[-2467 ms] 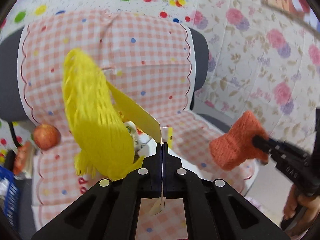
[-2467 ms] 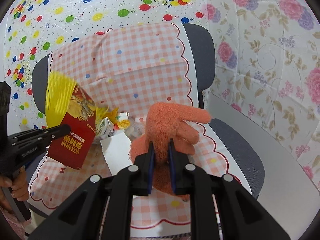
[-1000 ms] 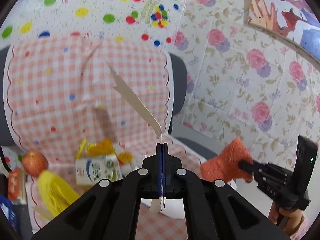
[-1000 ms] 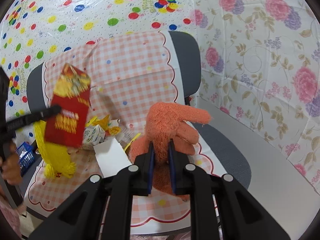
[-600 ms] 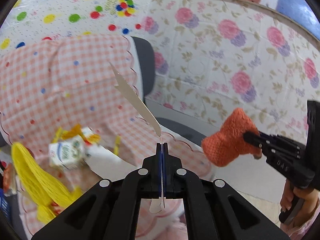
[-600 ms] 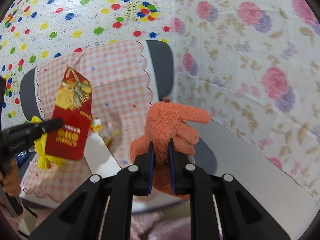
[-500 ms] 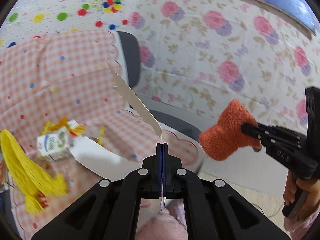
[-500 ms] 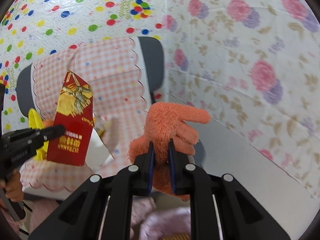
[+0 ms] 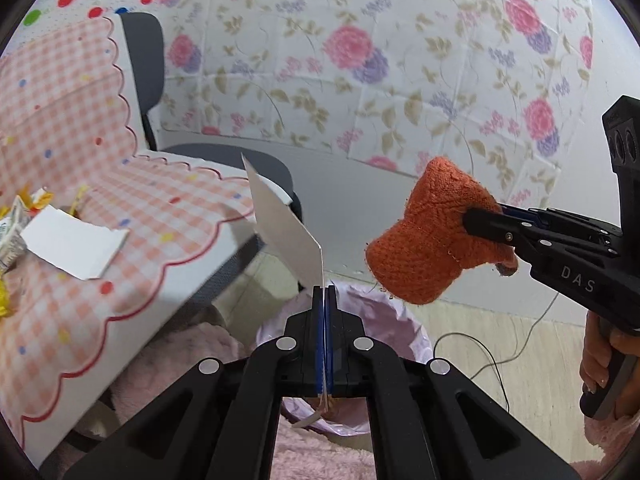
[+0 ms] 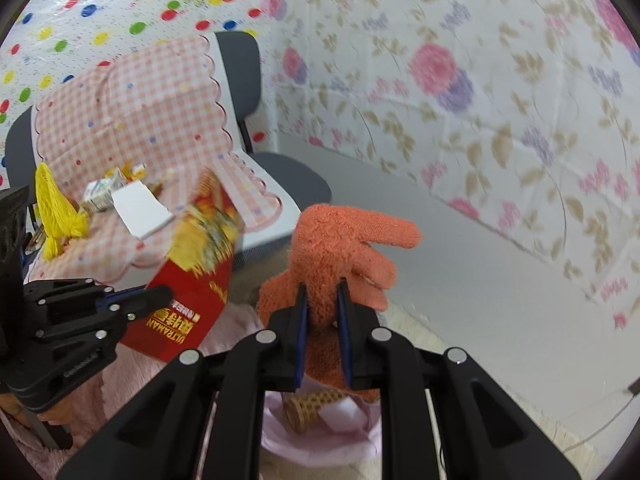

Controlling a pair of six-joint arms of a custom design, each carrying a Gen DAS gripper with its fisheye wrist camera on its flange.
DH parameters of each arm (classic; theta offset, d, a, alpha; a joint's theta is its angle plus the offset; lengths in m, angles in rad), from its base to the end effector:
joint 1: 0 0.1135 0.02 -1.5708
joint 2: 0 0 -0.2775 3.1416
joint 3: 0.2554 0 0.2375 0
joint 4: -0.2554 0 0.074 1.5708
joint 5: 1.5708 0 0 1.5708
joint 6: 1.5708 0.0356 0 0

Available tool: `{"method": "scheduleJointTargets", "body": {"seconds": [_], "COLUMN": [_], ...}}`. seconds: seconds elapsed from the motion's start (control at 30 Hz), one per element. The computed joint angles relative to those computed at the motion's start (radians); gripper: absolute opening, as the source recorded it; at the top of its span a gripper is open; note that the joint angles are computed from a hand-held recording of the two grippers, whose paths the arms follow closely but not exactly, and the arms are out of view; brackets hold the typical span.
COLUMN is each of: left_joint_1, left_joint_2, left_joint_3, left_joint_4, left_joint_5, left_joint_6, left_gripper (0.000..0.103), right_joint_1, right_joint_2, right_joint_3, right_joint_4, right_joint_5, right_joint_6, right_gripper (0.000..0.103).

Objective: Collect trash
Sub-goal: 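Carry glove and packet to the bin and release both, then return both grippers to the chair toward the yellow net and paper strip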

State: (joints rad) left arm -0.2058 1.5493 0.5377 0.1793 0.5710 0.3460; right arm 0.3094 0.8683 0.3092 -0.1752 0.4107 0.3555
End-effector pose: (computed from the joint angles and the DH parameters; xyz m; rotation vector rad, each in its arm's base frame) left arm 0.2474 -0.0713 0.1511 0.8789 2.1442 -0.6118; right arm 0.1439 0.0311 0.1828 0.2573 2.2200 -0.1153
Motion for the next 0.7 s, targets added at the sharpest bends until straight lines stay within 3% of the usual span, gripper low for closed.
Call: {"method": "scheduleJointTargets", "body": {"seconds": [0.17,0.43,0.5,0.6,0.7], "left_joint_1": [-0.064,-0.139,-0.142,-0.123,-0.081], "left_joint_2": [0.052,0.164,0.182,0.189,0.164], "left_joint_3": [0.007,0.087,0.107,0.124,0.129], "left_joint_4": [0.024,0.024,0.012,-0.006,-0.021], "left_joint_5": [-0.049,-0.125,-0.131,-0.128,-0.125], "left_joint_6": [-0.018,-0.049,-0.056,-0.067,-0.075], "left_gripper": [0.001,0.005,0.013,0.033,0.034], "right_joint_1": [-0.071,-0.255,-0.287,-0.305,-0.329], "right_joint_2": [-0.016,0.163,0.216,0.239,0.209], "right_joint_3": [-0.054,-0.110,-0.112,-0.114,-0.112], "right_joint_4": [0.013,0.218,0.264,0.290,0.275], "right_joint_5": [-0.054,-0.234,-0.268,-0.289,-0.297], "right_joint_6": [-0.018,-0.111,-0.125,-0.130,-0.138], "right_gripper": [0.014,0.018,0.022,0.038,0.038]}}
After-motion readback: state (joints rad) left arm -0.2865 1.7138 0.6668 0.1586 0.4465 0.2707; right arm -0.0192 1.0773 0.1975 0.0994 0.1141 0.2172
